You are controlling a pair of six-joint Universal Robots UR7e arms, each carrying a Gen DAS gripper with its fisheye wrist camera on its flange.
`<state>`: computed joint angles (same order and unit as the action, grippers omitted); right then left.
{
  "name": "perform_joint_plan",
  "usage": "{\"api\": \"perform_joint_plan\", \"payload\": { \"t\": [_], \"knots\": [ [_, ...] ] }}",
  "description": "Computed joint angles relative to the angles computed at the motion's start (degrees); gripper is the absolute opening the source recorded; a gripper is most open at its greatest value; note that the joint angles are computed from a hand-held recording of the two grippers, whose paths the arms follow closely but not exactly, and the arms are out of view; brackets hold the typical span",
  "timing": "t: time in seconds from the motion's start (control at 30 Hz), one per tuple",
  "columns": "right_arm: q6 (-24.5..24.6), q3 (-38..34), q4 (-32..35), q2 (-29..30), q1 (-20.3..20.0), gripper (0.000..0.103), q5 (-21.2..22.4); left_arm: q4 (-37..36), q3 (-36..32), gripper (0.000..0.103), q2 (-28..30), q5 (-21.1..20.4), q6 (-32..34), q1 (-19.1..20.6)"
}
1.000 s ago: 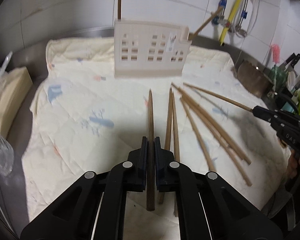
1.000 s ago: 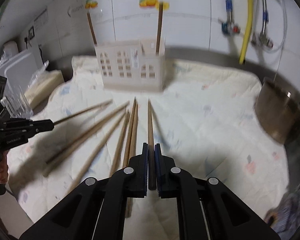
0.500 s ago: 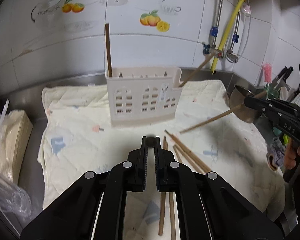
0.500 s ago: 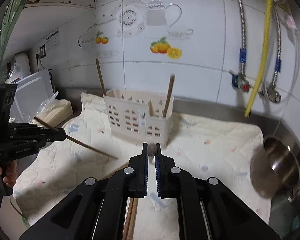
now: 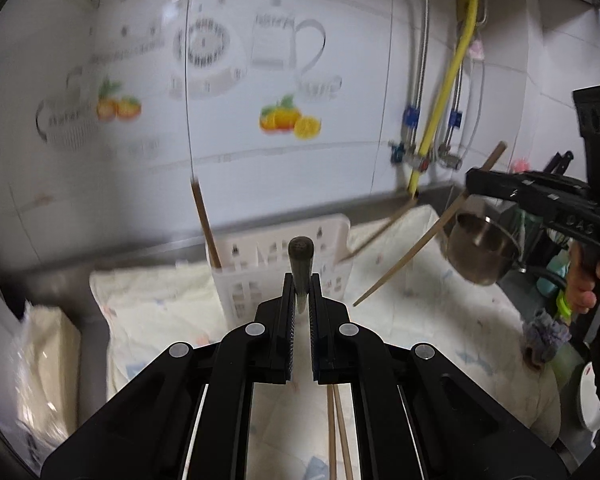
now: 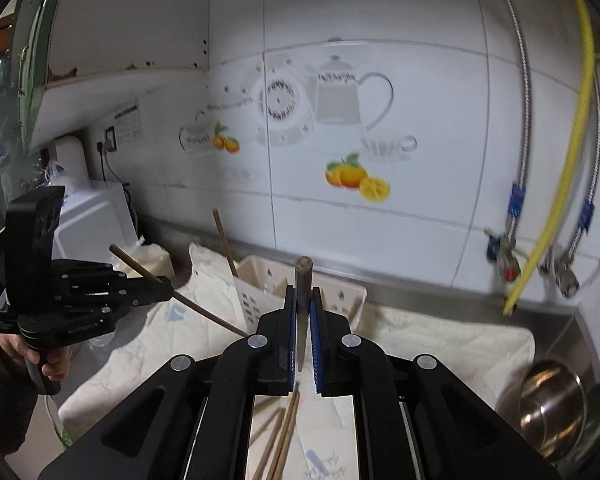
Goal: Organize utensils
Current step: 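Lift the chopsticks upright with both tools and carry them over the holder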
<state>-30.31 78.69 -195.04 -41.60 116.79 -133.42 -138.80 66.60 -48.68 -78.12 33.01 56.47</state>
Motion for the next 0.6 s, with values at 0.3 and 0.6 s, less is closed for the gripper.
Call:
{"api": "perform_joint_plan", "payload": {
  "t": [0.3,0.6],
  "knots": [
    [-4.3,-8.7,-1.3,3.4,-0.1,0.006,-0.1,-1.6,-8.5,0.005,3.6,0.5,1.7,-1.6],
    [-2.8,-14.4,2.1,6.5,-2.5,0.006,-1.1,4.9,-19.5,0.005,12.0,5.4,-0.9,-0.1]
  ]
}}
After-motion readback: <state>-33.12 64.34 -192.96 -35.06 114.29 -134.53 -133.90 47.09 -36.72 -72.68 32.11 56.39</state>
